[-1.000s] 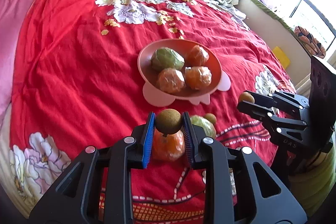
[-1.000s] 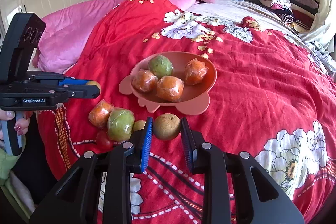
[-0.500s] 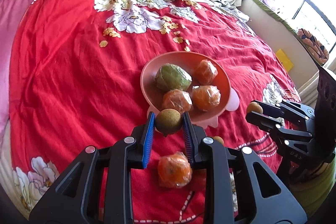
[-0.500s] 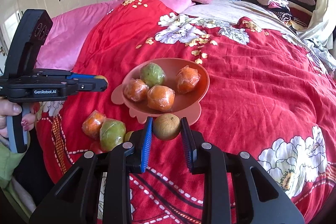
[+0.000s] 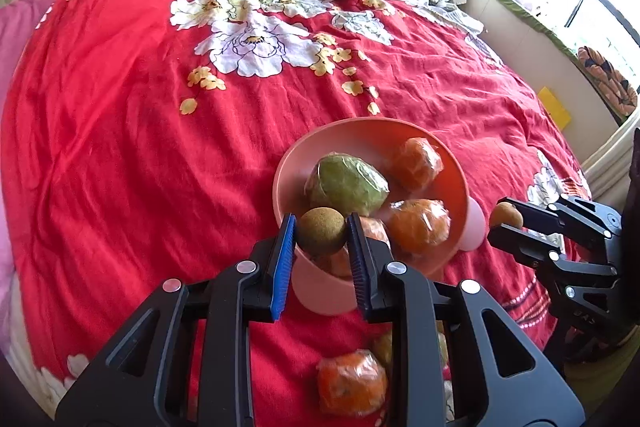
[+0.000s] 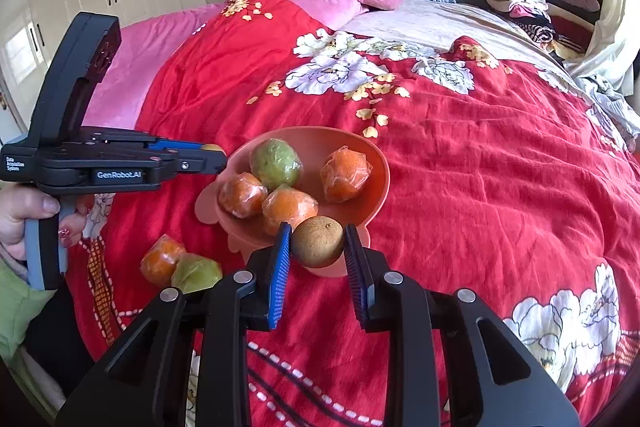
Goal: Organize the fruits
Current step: 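Carry both small brown fruits over the pink bowl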
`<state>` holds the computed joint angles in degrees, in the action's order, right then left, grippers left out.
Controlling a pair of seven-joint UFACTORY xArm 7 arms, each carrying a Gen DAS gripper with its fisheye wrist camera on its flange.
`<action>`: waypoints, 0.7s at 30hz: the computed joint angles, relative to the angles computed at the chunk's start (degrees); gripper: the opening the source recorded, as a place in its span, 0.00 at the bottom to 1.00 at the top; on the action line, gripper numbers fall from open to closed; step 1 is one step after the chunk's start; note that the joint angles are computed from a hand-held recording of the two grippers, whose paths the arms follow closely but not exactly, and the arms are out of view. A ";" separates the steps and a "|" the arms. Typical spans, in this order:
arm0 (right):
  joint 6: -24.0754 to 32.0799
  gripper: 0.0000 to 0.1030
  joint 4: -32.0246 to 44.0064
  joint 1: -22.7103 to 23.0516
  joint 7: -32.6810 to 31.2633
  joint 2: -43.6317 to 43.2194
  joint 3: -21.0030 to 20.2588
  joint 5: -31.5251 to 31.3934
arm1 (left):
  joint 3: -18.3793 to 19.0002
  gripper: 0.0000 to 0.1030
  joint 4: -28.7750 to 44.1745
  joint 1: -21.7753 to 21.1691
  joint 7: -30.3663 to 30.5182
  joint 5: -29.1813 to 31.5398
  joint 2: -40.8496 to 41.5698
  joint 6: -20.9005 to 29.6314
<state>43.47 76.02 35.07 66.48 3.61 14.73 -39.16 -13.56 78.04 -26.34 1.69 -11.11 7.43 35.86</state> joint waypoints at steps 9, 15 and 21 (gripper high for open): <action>-0.62 0.25 0.64 -0.37 -1.05 0.90 -0.65 0.67 | -0.08 0.18 3.02 -0.33 -0.03 0.83 3.02 0.85; -0.71 0.25 1.41 -0.67 -2.31 1.89 -1.30 1.32 | -0.17 0.18 3.80 -0.44 0.30 0.84 3.93 1.01; -0.48 0.25 2.64 -0.59 -3.30 3.58 -2.06 2.38 | -0.12 0.18 4.61 -0.65 0.17 1.36 4.72 1.26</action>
